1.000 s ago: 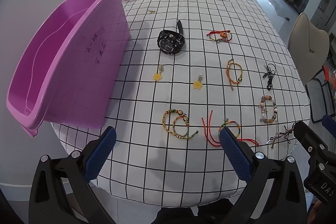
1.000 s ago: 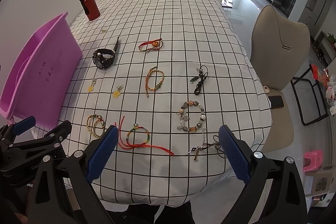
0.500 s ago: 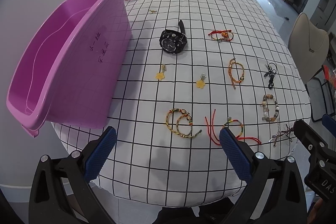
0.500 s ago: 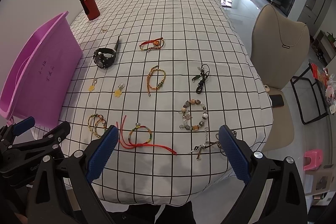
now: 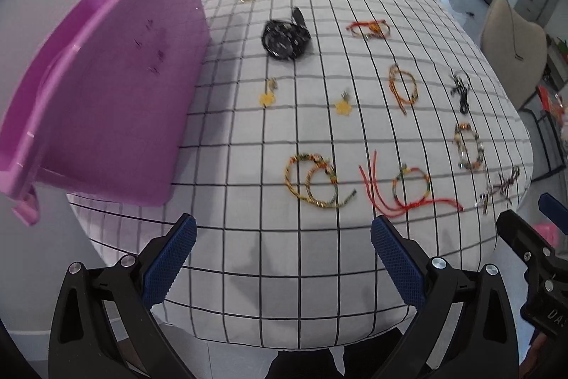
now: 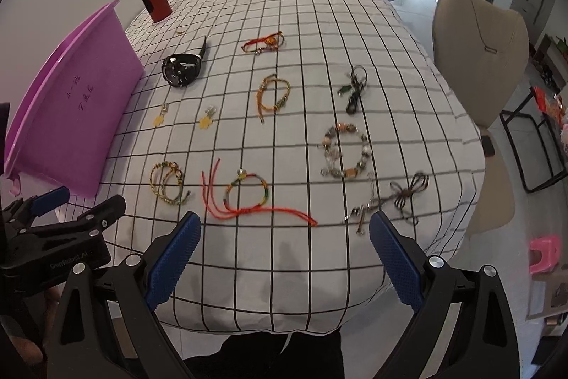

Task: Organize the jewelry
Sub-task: 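Move left tool to the gold braided bracelet while right tool approaches the brown cord necklace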

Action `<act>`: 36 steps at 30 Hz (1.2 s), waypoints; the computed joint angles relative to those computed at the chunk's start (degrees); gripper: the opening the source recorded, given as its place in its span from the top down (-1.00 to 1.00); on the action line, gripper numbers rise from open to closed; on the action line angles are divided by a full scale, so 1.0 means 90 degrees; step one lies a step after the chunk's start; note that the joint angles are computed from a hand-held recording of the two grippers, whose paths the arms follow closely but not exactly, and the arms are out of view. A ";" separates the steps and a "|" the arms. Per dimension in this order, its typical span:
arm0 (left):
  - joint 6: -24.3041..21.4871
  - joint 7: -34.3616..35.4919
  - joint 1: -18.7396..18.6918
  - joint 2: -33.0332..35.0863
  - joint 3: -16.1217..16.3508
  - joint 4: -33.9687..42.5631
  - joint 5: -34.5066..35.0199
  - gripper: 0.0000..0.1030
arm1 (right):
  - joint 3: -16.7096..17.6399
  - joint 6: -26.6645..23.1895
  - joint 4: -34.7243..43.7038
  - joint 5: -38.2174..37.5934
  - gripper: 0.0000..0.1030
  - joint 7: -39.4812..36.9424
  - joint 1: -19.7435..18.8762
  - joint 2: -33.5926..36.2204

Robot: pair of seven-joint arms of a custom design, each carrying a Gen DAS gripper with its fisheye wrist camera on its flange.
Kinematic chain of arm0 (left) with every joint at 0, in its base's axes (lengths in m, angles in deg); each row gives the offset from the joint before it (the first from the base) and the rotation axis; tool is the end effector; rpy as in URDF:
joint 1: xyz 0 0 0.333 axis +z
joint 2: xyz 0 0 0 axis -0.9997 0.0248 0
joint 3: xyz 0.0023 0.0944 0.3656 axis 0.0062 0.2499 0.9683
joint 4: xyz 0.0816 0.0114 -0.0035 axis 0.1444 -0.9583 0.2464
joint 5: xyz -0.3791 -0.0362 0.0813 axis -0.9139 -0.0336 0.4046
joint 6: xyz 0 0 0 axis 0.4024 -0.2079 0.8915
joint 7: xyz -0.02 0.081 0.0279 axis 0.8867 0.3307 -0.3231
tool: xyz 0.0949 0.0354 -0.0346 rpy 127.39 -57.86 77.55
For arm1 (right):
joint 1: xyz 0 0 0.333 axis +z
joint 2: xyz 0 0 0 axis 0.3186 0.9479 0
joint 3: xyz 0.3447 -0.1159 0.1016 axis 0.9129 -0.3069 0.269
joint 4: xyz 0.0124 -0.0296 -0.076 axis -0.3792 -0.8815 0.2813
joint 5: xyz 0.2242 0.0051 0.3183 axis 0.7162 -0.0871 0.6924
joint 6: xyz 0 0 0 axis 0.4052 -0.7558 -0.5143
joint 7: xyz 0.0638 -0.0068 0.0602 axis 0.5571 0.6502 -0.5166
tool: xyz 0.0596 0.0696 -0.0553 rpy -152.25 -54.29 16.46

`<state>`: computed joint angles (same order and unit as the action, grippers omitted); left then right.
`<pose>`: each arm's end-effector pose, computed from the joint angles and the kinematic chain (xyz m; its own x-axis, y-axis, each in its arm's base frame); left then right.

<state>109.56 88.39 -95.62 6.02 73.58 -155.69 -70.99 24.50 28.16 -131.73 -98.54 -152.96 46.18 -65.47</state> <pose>0.6958 -0.1615 0.5455 -0.7644 -0.6413 -0.0661 -0.5794 0.7284 -0.3656 0.5318 0.3338 0.5463 -0.7538 -0.6444 -0.1289 -0.5399 0.7191 -0.4375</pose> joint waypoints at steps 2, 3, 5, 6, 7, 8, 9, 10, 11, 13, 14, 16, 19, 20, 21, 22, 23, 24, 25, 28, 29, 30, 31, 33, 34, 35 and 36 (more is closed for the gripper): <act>0.0077 0.0149 0.0066 -0.0026 -0.0038 -0.0136 -0.0135 -0.88 | 0.0003 0.0134 -0.0207 -0.0100 -0.78 0.0303 0.0036 -0.0055; 0.0132 0.0207 0.0089 -0.0035 -0.0050 -0.0205 -0.0199 -0.88 | 0.0010 0.0167 -0.0289 -0.0135 -0.78 0.0420 0.0051 -0.0072; 0.0280 0.0335 0.0138 -0.0057 -0.0079 -0.0367 -0.0359 -0.88 | 0.0027 0.0261 -0.0456 -0.0233 -0.78 0.0605 0.0077 -0.0107; 0.0365 0.0375 0.0146 -0.0067 -0.0083 -0.0439 -0.0408 -0.88 | 0.0033 0.0293 -0.0516 -0.0268 -0.78 0.0637 0.0081 -0.0117; 0.0477 0.0420 0.0156 -0.0079 -0.0090 -0.0529 -0.0471 -0.88 | 0.0043 0.0308 -0.0561 -0.0304 -0.78 0.0632 0.0087 -0.0107; 0.0617 0.0457 0.0160 -0.0096 -0.0096 -0.0631 -0.0527 -0.88 | 0.0049 0.0343 -0.0605 -0.0335 -0.78 0.0605 0.0087 -0.0100; 0.0760 0.0474 0.0154 -0.0110 -0.0095 -0.0727 -0.0564 -0.88 | 0.0051 0.0403 -0.0668 -0.0357 -0.78 0.0574 0.0081 -0.0116; 0.0861 0.0471 0.0145 -0.0121 -0.0088 -0.0797 -0.0583 -0.88 | 0.0051 0.0481 -0.0733 -0.0387 -0.78 0.0545 0.0073 -0.0126; 0.1005 0.0448 0.0127 -0.0135 -0.0081 -0.0892 -0.0600 -0.88 | 0.0050 0.0565 -0.0819 -0.0425 -0.78 0.0528 0.0065 -0.0149; 0.1267 0.0368 0.0089 -0.0157 -0.0063 -0.1062 -0.0618 -0.88 | 0.0046 0.0698 -0.1022 -0.0569 -0.78 0.0555 0.0063 -0.0209; 0.1385 0.0330 0.0073 -0.0164 -0.0061 -0.1142 -0.0634 -0.88 | 0.0042 0.0758 -0.1150 -0.0694 -0.78 0.0643 0.0071 -0.0261; 0.1673 0.0193 0.0011 -0.0191 -0.0049 -0.1340 -0.0638 -0.88 | 0.0047 0.0821 -0.1364 -0.0844 -0.78 0.0748 0.0067 -0.0346; 0.2049 0.0099 -0.0014 -0.0240 -0.0101 -0.1588 -0.0774 -0.88 | 0.0056 0.0906 -0.1714 -0.1026 -0.78 0.0953 0.0043 -0.0496; 0.2242 0.0077 -0.0030 -0.0257 -0.0119 -0.1693 -0.0833 -0.88 | 0.0055 0.1000 -0.1871 -0.1102 -0.78 0.1057 0.0023 -0.0563; 0.2403 0.0053 -0.0052 -0.0260 -0.0126 -0.1769 -0.0861 -0.88 | 0.0056 0.1064 -0.1989 -0.1144 -0.78 0.1126 -0.0001 -0.0616; 0.2548 0.0026 -0.0072 -0.0271 -0.0124 -0.1844 -0.0875 -0.88 | 0.0054 0.1159 -0.2126 -0.1219 -0.78 0.1217 -0.0027 -0.0673; 0.2719 -0.0028 -0.0099 -0.0268 -0.0118 -0.1916 -0.0893 -0.88 | 0.0047 0.1276 -0.2264 -0.1300 -0.78 0.1291 -0.0062 -0.0728; 0.2788 -0.0019 -0.0089 -0.0258 -0.0141 -0.1939 -0.0952 -0.88 | 0.0049 0.1324 -0.2354 -0.1385 -0.78 0.1363 -0.0086 -0.0764; 0.2915 0.0000 -0.0072 -0.0234 -0.0170 -0.1980 -0.1042 -0.88 | 0.0051 0.1339 -0.2428 -0.1485 -0.78 0.1443 -0.0109 -0.0787; 0.3068 0.0010 -0.0072 -0.0142 -0.0191 -0.1990 -0.1134 -0.88 | 0.0045 0.1311 -0.2564 -0.1718 -0.78 0.1697 -0.0178 -0.0825; 0.3146 0.0025 -0.0079 -0.0098 -0.0193 -0.1987 -0.1155 -0.88 | 0.0044 0.1309 -0.2592 -0.1773 -0.78 0.1766 -0.0198 -0.0829; 0.3181 0.0045 -0.0082 -0.0072 -0.0195 -0.1982 -0.1165 -0.88 | 0.0035 0.1321 -0.2630 -0.1866 -0.78 0.1867 -0.0223 -0.0819; 0.3263 0.0071 -0.0086 -0.0017 -0.0199 -0.1966 -0.1185 -0.88 | 0.0026 0.1331 -0.2657 -0.1946 -0.78 0.1949 -0.0245 -0.0802; 0.3372 0.0090 -0.0082 0.0037 -0.0204 -0.1957 -0.1240 -0.88 | 0.0004 0.1363 -0.2705 -0.2125 -0.78 0.2153 -0.0286 -0.0765; 0.3388 0.0103 -0.0064 0.0084 -0.0219 -0.1923 -0.1295 -0.87 | -0.0001 0.1359 -0.2725 -0.2178 -0.78 0.2238 -0.0297 -0.0753; 0.3402 0.0097 -0.0058 0.0132 -0.0223 -0.1884 -0.1335 -0.87 | -0.0004 0.1339 -0.2736 -0.2228 -0.78 0.2327 -0.0305 -0.0736; 0.3415 0.0069 -0.0077 0.0180 -0.0202 -0.1838 -0.1327 -0.87 | -0.0008 0.1339 -0.2749 -0.2267 -0.78 0.2384 -0.0313 -0.0732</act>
